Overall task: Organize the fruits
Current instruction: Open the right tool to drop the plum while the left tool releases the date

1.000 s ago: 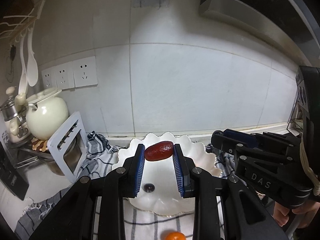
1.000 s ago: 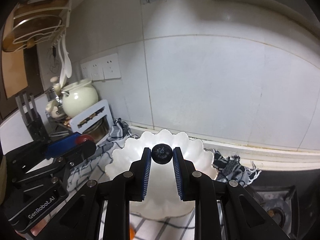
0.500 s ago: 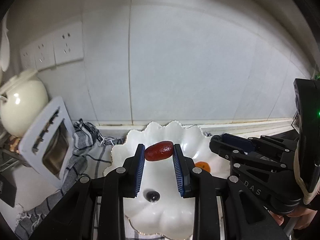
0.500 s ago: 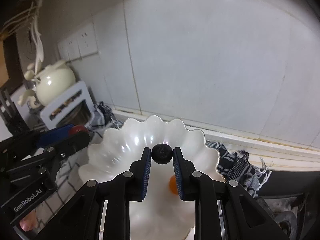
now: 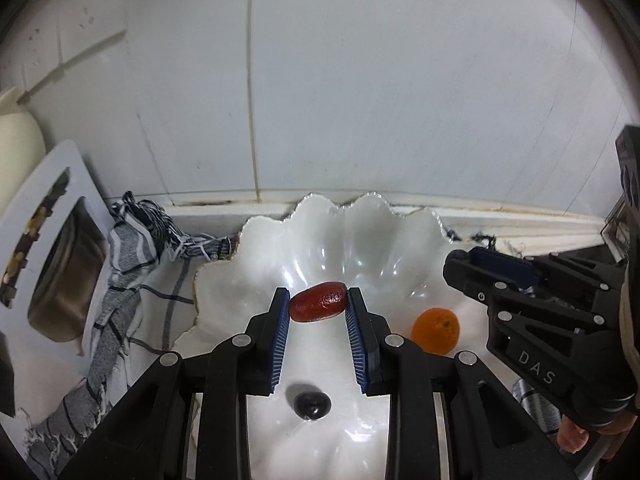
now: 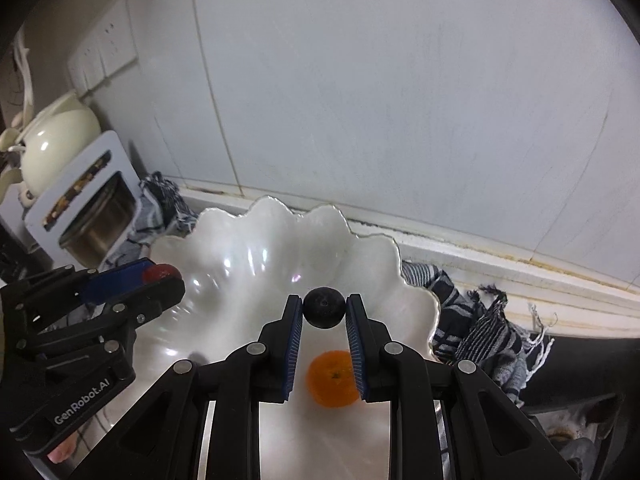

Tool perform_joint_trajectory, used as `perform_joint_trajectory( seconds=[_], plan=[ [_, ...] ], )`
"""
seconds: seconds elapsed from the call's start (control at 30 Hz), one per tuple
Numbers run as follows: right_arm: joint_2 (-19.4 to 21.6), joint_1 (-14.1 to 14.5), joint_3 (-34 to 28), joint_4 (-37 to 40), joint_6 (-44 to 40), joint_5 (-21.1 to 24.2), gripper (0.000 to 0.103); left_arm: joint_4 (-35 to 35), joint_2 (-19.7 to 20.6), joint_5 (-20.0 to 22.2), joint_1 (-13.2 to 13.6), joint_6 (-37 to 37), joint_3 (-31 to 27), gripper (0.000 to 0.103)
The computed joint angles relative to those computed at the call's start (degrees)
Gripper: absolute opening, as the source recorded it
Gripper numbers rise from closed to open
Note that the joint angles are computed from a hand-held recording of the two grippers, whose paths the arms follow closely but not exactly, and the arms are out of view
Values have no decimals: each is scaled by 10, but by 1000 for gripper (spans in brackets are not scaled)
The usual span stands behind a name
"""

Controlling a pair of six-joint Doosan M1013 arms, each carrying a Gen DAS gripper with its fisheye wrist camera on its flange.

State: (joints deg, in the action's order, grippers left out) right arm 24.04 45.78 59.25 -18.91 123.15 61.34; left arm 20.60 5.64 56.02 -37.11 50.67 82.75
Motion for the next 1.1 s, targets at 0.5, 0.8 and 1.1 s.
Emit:
perform_joint_trajectory(
  seconds=[0.5,0.8,1.1],
  plan=[
    [2,-1,3,-4,9,15,38,27,5,34,-7,-5,-5,51],
    [-39,20,45,-58,42,-23,38,96,-29,50,-38,-67,7,62],
    [-89,44,85,-100,79,-61,38,177,-62,76,-92,-124,14,66]
  ],
)
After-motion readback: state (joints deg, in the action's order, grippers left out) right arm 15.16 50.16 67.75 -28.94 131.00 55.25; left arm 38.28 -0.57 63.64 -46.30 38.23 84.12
